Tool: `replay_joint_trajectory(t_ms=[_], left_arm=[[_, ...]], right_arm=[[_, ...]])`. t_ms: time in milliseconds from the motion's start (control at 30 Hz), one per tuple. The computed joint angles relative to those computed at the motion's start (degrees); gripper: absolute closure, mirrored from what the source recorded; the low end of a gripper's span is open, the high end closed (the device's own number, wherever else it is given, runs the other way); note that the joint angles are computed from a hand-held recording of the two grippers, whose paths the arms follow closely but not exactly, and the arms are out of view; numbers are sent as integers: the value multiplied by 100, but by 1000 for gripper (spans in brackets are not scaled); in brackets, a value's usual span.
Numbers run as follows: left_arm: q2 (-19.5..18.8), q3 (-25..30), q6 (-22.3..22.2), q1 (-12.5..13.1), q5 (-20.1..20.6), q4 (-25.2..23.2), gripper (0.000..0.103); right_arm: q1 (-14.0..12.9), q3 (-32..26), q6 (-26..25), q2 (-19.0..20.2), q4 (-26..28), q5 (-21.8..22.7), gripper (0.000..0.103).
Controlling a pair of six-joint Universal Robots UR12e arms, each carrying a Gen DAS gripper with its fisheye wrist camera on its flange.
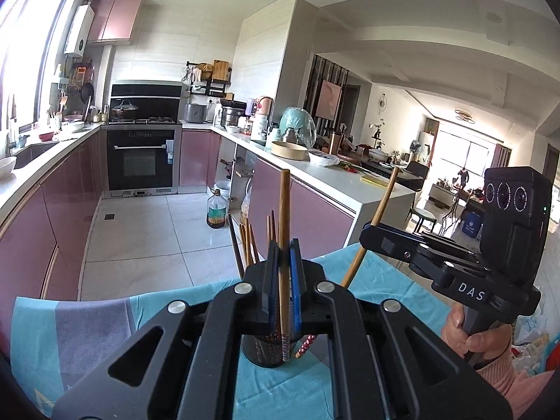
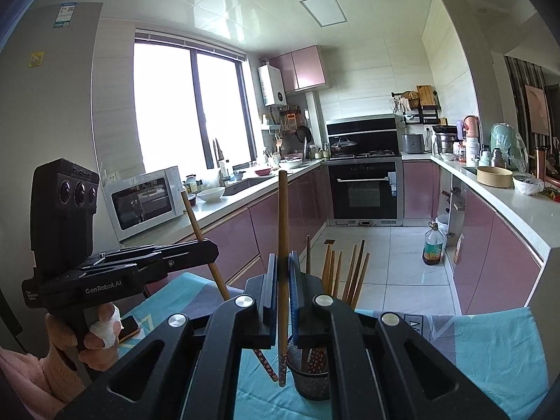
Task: Organize utensils
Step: 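Lower both chopsticks into the holder among the others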
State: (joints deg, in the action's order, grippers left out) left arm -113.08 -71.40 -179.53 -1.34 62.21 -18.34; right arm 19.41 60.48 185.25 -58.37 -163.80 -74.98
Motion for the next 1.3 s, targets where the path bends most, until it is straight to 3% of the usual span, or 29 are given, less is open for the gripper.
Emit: replay_joint_trajectory(t_ms=[700,1300], left_arm=[[41,84,50,-71,78,-11,96],[-34,291,-2,-115,182,-303,96]], right_arm=[[-49,-101,-21,80,4,72,98],[-42,-402,105,268,216,-40,98]])
